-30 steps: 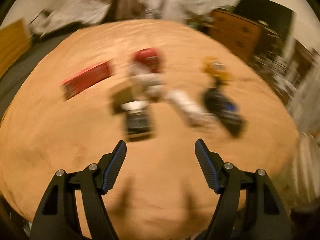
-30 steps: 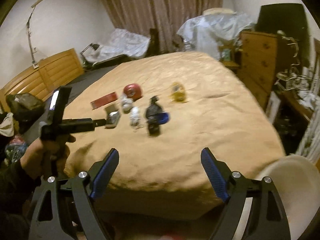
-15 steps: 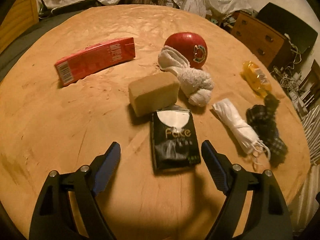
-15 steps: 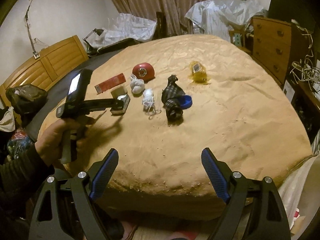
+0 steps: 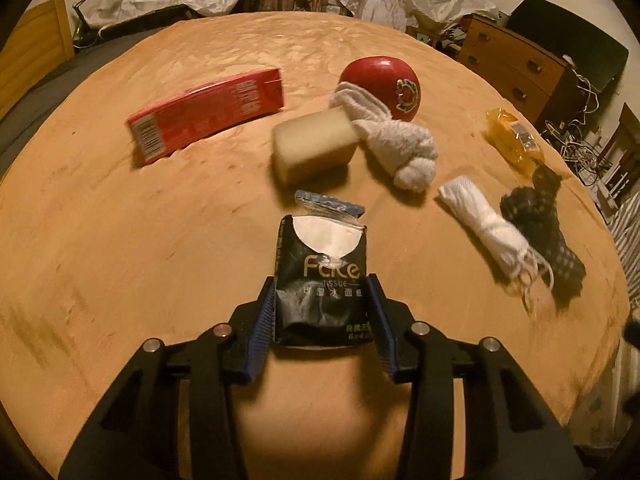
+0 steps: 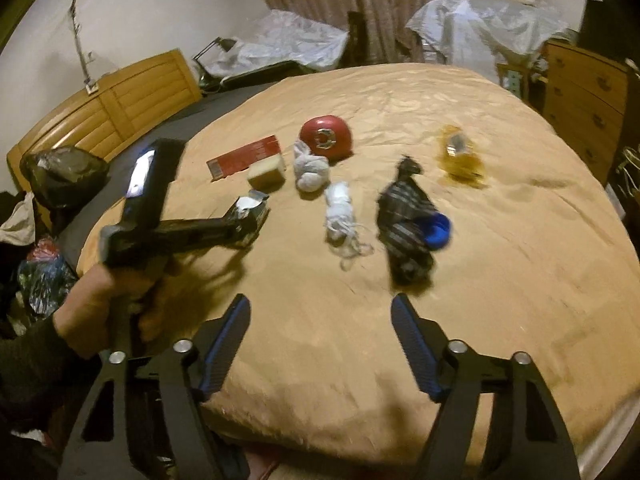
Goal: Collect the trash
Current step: 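Grasp the black Face tissue pack with the left tool while the right tool grasps the white rolled mask, then carry the tissue pack and rolled mask with both tools over the bucket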
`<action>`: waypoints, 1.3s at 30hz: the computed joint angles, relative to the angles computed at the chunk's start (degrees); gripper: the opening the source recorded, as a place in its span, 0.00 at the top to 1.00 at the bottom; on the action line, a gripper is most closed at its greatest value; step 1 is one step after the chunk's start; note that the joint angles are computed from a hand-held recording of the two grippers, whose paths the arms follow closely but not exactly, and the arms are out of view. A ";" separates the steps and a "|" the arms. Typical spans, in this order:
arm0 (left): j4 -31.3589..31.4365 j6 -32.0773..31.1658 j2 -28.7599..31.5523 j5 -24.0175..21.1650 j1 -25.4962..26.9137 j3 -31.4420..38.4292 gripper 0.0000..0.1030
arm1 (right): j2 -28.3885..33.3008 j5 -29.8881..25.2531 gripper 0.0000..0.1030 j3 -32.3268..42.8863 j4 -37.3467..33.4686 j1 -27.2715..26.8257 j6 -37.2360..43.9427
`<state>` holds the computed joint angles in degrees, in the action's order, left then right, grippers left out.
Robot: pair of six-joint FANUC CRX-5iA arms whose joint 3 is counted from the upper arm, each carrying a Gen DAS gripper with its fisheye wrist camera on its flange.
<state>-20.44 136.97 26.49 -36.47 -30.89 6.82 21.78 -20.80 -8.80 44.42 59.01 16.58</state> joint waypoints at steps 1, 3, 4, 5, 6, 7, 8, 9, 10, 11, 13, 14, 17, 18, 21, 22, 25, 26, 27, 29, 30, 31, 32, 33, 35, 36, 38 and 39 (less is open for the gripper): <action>-0.16 0.16 -0.49 0.18 -0.01 -0.69 0.59 | 1.67 -0.83 0.37 2.74 -3.08 0.09 4.14; -0.08 -0.05 -1.58 0.77 0.17 -2.40 0.59 | 4.81 -2.61 0.38 7.85 -7.32 0.04 10.22; 0.59 -0.82 -1.95 1.23 0.41 -3.23 0.59 | 6.70 -3.76 0.38 11.04 -9.99 -0.14 13.73; 0.51 -0.86 -2.04 1.31 0.36 -3.41 0.59 | 8.78 -5.32 0.38 14.66 -12.93 -0.38 17.28; 0.19 -0.73 -2.18 1.28 0.31 -3.60 0.59 | 10.22 -6.48 0.38 17.15 -14.67 -0.53 19.36; 0.20 -0.76 -2.34 1.45 0.38 -3.87 0.59 | 12.44 -8.31 0.38 21.02 -17.33 -0.87 22.65; 0.57 -1.07 -2.58 1.98 0.60 -4.40 0.59 | 14.74 -10.37 0.38 24.96 -19.44 -1.23 25.46; 0.76 -1.27 -2.54 2.18 0.71 -4.44 0.59 | 16.36 -11.86 0.39 27.74 -20.68 -1.46 27.20; 1.02 -1.57 -2.48 2.32 0.87 -4.46 0.59 | 18.56 -13.83 0.39 31.40 -21.90 -1.75 29.15; 1.03 -1.74 -2.25 2.34 0.95 -4.23 0.58 | 20.74 -15.91 0.39 35.14 -23.26 -2.05 31.20; 0.89 -1.84 -2.22 2.45 1.02 -4.34 0.58 | 24.34 -19.67 0.39 41.32 -25.24 -2.46 34.32; 0.73 -1.85 -2.02 2.46 1.06 -4.13 0.57 | 26.28 -21.81 0.39 44.37 -25.46 -2.63 35.29; 0.58 -1.66 -2.10 2.82 1.17 -4.37 0.57 | 31.21 -27.37 0.41 52.23 -26.30 -3.06 37.25; 0.57 -1.45 -2.19 3.00 1.22 -4.54 0.57 | 32.32 -28.64 0.43 53.88 -26.18 -3.11 37.37; 0.35 -1.14 -2.01 2.99 1.25 -4.31 0.57 | 34.88 -31.15 0.50 57.12 -24.74 -3.14 37.12; 0.38 -1.20 -1.88 2.94 1.28 -4.14 0.57 | 35.35 -31.47 0.51 57.64 -24.17 -3.08 36.96; 0.42 -1.39 -1.55 2.65 1.38 -3.64 0.57 | 36.16 -32.39 0.60 58.54 -22.92 -2.86 36.56; 0.20 -1.17 -1.44 2.48 1.32 -3.42 0.57 | 36.11 -32.26 0.65 58.22 -22.29 -2.82 35.83; 0.14 -1.20 -1.39 2.40 1.32 -3.32 0.58 | 35.84 -31.93 0.72 57.46 -21.55 -2.76 34.89; -0.26 -0.91 -1.44 2.33 1.18 -3.27 0.59 | 34.29 -29.83 0.73 54.31 -20.66 -2.77 32.73; -0.47 -0.64 -1.53 2.31 1.09 -3.34 0.59 | 33.25 -28.37 0.73 52.07 -19.74 -2.68 31.34; -0.58 -0.47 -1.64 2.35 1.04 -3.46 0.59 | 32.10 -27.13 0.73 49.82 -18.87 -2.61 30.12; -0.85 -0.11 -1.84 2.40 0.91 -3.65 0.59 | 30.62 -25.33 0.73 46.89 -17.78 -2.48 28.18; -1.08 0.22 -2.05 2.46 0.79 -3.86 0.60 | 29.19 -23.60 0.73 44.22 -17.02 -2.45 26.45; -1.91 1.16 -2.56 2.45 0.34 -4.32 0.60 | 26.00 -19.40 0.73 38.23 -14.91 -2.10 21.86; -2.49 1.78 -2.77 2.28 0.03 -4.43 0.60 | 24.83 -17.81 0.73 35.98 -13.78 -1.88 20.08; -3.71 2.94 -3.33 1.92 -0.71 -4.69 0.60 | 21.98 -14.57 0.73 30.46 -9.85 -1.20 15.48; -4.40 3.77 -3.67 1.78 -1.15 -4.85 0.60 | 21.14 -13.68 0.73 28.71 -8.00 -0.85 13.53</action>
<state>-24.84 140.74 22.82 -34.70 -32.05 1.97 42.91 -34.48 19.91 36.43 58.16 30.11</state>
